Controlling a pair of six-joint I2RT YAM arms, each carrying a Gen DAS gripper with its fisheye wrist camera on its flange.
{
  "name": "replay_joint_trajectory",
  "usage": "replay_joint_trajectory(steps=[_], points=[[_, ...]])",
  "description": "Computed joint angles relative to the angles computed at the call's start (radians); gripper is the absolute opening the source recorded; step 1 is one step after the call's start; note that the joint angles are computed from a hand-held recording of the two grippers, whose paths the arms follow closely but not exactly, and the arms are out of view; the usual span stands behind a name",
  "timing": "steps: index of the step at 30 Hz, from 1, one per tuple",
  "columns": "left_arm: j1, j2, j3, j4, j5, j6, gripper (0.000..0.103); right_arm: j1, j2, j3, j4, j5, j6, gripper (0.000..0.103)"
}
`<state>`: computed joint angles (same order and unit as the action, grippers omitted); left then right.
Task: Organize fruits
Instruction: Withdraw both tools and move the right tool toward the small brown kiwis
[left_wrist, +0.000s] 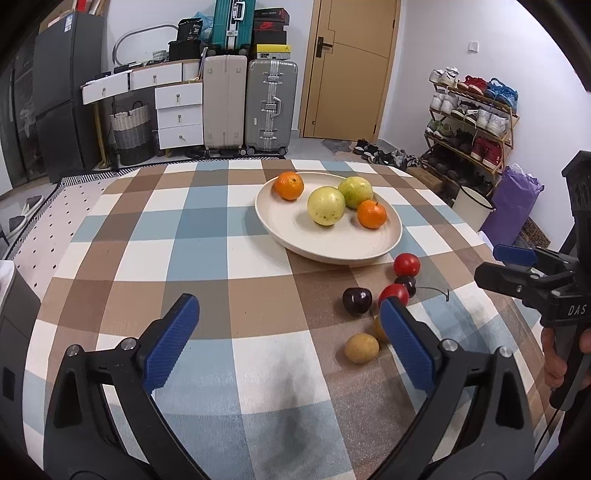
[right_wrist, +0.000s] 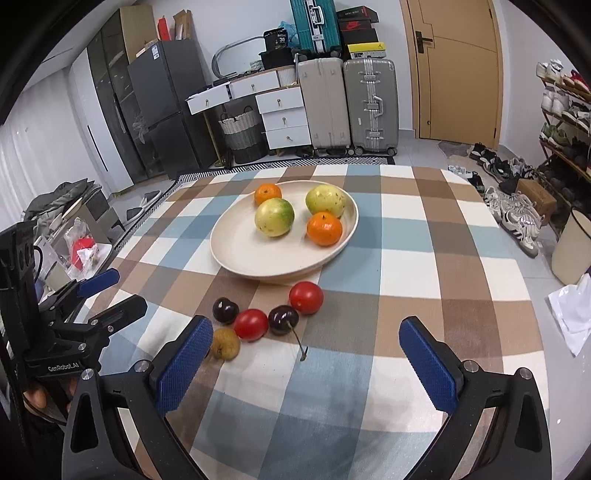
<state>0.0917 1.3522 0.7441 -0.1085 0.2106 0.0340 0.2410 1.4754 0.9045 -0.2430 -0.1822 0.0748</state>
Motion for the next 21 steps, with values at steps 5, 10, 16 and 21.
replay_joint_trajectory(steps=[5,10,16,21], points=[[0.004,0.003,-0.029,0.032,0.024,0.002,0.098,0.021,0.016,-0.017,0.012,0.019,-0.001,0.103],[-0.014,0.013,-0.038,0.036,0.008,0.004,0.100,0.051,0.039,-0.024,0.023,0.042,0.007,0.103],[-0.019,0.038,-0.035,0.039,0.000,0.014,0.102,0.082,0.072,-0.023,0.023,0.055,0.023,0.103],[-0.019,0.078,-0.021,0.035,-0.004,0.028,0.102,0.117,0.112,-0.024,0.031,0.058,0.037,0.103]])
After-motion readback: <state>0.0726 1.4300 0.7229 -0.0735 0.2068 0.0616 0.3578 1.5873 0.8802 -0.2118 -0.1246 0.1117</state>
